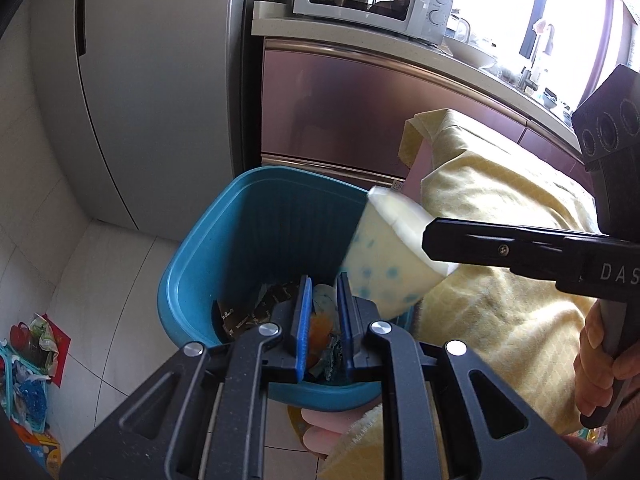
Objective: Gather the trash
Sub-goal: 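Open both grippers to drop the peel and cup into the teal bin, then move both tools back over the foam net and snack wrapper on the table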
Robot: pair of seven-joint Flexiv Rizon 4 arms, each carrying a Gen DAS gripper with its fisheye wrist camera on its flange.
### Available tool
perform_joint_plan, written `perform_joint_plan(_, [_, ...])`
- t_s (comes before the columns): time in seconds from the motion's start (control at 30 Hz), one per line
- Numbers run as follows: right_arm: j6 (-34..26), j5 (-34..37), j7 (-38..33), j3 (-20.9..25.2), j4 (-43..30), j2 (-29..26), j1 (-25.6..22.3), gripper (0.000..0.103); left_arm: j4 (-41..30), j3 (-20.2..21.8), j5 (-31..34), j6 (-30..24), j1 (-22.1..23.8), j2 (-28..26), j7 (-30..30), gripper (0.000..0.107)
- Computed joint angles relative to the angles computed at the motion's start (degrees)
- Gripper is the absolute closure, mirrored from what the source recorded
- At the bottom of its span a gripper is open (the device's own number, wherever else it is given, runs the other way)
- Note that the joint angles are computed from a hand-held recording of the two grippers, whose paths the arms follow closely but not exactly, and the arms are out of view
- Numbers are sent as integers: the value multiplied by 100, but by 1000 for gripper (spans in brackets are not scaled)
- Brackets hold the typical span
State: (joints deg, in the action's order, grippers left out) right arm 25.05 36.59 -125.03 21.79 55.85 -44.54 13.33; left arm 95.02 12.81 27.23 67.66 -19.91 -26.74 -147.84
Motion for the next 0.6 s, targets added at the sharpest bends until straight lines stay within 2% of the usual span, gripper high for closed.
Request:
perform_joint_plan(0.4, [-23, 22, 2, 21, 22, -12, -45, 97, 93, 95, 91, 199, -92, 44, -270, 93])
perform_joint_plan(0.6, [90, 252, -353, 54, 303, 252, -359, 84, -2, 178, 437, 359, -298, 129, -450, 78])
